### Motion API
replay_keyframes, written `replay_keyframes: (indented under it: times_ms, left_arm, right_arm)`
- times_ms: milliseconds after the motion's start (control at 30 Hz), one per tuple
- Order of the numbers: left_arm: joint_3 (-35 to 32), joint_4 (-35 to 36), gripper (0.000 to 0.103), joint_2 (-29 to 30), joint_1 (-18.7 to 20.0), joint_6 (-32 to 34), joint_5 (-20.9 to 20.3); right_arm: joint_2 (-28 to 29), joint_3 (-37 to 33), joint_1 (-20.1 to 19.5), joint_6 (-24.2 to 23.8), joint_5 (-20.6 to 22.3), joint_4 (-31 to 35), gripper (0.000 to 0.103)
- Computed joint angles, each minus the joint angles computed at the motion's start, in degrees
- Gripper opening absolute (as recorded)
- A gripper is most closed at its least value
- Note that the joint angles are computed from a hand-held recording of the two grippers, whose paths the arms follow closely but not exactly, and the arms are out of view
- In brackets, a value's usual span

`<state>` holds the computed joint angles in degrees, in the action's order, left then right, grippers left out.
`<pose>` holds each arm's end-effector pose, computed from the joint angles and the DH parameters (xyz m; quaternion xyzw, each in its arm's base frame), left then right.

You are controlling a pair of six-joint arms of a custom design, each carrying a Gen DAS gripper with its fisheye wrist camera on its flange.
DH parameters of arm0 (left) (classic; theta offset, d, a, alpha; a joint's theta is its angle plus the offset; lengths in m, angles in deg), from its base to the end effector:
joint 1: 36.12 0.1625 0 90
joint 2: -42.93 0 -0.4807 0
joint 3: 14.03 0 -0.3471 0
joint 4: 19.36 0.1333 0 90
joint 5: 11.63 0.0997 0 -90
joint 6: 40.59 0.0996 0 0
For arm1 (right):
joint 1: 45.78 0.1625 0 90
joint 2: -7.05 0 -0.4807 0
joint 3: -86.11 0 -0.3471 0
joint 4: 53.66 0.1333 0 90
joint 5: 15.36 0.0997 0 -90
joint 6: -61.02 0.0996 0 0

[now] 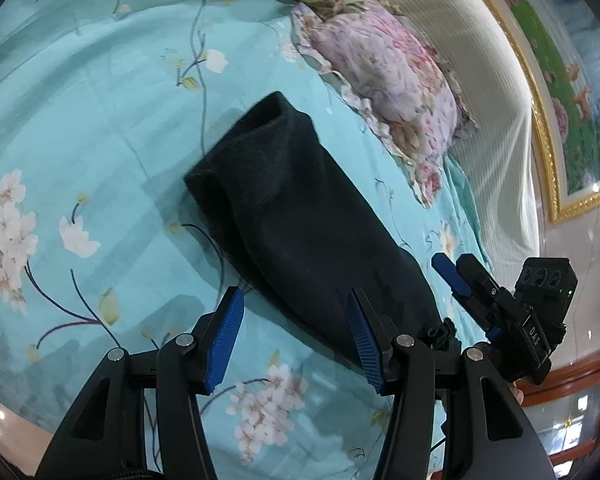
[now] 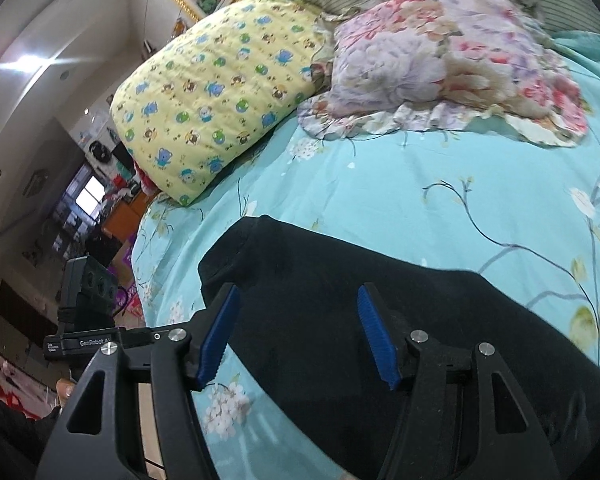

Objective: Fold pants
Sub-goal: 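Grasp the folded end of the black pants with both grippers, then lift the folded end with both grippers and fold it over onto the pants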

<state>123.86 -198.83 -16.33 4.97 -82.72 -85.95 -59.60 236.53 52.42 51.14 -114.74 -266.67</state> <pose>-0.2188 -0.4034 0.1599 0.0455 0.9853 -0.1625 0.0284 0.1683 -0.3471 0.2457 0.1204 -0.9314 0.3335 0.0819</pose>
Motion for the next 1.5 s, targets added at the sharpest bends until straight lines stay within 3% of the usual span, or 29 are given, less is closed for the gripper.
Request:
replay_keyframes:
  times_ms: [267, 700, 967, 1067, 1200, 1300, 1500]
  left_arm:
    - [-1.0, 0.8, 0.056, 1.4, 2.2, -1.9, 0.3]
    - [-3.6, 0.6, 0.056, 4.1, 4.5, -2.5, -0.1]
    - [-4.2, -0.4, 0.056, 5.2, 4.5, -2.3, 1.5]
    - [-4.4, -0.6, 0.051, 5.8, 3.9, -2.0, 3.1]
    - [-5.3, 1.4, 0.032, 6.2, 3.3, -1.4, 5.4]
    - [-5.7, 1.1, 0.022, 6.3, 3.7, -0.6, 4.3]
    - [-6.2, 1.5, 0.014, 5.8, 1.7, 0.5, 5.3]
  right_arm:
    - [0.9, -7.2, 0.3, -3.3, -0.3, 10.5, 0.063]
    - [6.3, -23.0, 0.8, -12.0, -1.2, 34.8, 0.063]
    - [10.1, -29.7, 1.3, -15.6, -2.7, 43.9, 0.063]
    - [11.5, -31.7, 1.5, -16.4, -3.7, 46.3, 0.061]
    - [12.9, -33.3, 1.4, -16.3, -3.9, 48.7, 0.043]
    - [12.5, -32.1, 1.3, -16.8, -3.3, 46.8, 0.03]
    - [10.6, -29.6, 1.6, -16.6, -2.3, 42.9, 0.024]
